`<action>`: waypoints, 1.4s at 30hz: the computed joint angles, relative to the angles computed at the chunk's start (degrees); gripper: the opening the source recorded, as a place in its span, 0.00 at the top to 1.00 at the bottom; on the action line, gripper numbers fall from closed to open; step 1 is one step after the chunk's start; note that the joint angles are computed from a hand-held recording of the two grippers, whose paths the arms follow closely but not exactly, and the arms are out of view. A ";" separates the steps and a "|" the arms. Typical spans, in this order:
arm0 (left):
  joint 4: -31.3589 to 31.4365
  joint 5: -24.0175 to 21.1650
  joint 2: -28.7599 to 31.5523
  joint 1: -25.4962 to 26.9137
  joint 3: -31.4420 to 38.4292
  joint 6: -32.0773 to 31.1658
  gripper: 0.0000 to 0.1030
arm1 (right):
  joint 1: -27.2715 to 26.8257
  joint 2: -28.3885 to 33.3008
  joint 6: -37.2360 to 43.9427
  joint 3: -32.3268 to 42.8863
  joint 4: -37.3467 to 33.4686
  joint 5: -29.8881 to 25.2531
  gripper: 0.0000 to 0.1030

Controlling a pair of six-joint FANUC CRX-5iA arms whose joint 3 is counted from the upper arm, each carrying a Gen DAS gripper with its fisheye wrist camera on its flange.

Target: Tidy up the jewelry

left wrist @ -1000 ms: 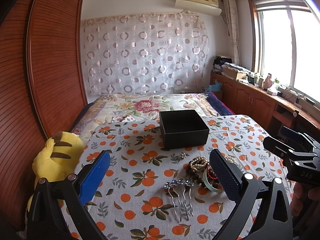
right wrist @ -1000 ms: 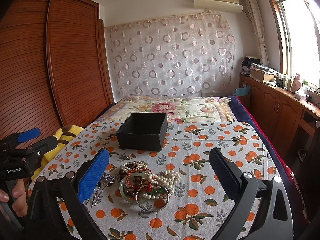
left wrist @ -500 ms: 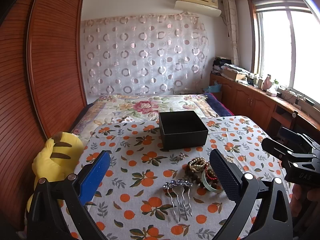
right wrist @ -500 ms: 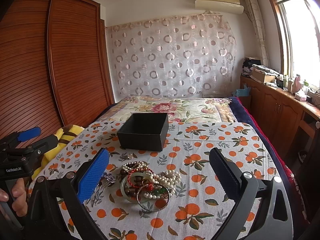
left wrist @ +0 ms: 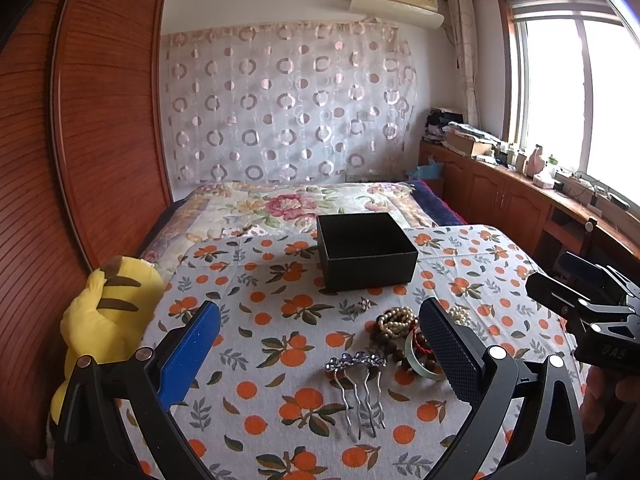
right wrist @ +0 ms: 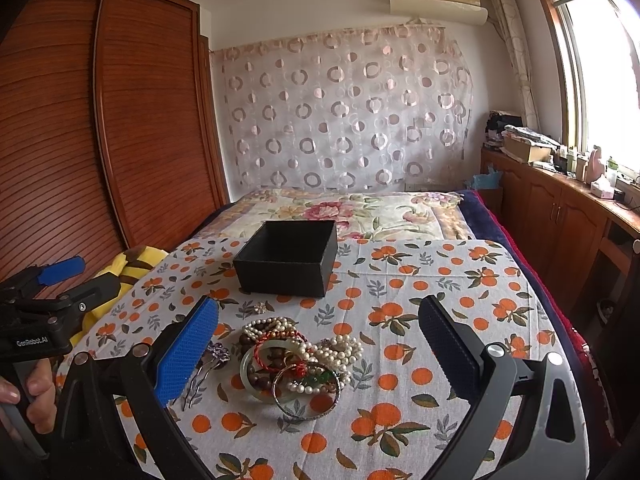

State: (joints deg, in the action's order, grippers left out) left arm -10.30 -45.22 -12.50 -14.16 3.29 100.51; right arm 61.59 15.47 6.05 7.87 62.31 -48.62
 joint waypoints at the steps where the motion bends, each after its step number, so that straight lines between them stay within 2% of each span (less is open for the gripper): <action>1: 0.13 -0.20 0.28 -0.05 0.12 0.00 0.06 | -0.06 0.12 0.23 0.12 -0.27 0.04 0.02; 8: 4.55 1.02 0.63 2.40 -3.09 -4.03 0.06 | -0.26 0.89 1.88 0.72 -2.52 0.29 0.02; 18: 9.55 -0.29 1.93 4.83 -5.57 -8.64 0.06 | -0.26 3.29 5.91 3.23 -7.34 -0.57 0.02; 31: 13.30 -6.30 7.03 5.42 -4.20 -14.59 0.06 | -0.30 4.43 9.55 4.21 -11.42 -1.77 0.02; 38: 18.59 -7.67 9.75 5.50 -3.61 -19.68 0.06 | -0.43 3.64 11.03 2.71 -13.82 -1.98 0.02; 42: 19.94 -8.66 11.58 5.13 -2.48 -21.13 0.15 | -0.40 3.05 11.65 1.60 -14.69 -1.87 0.02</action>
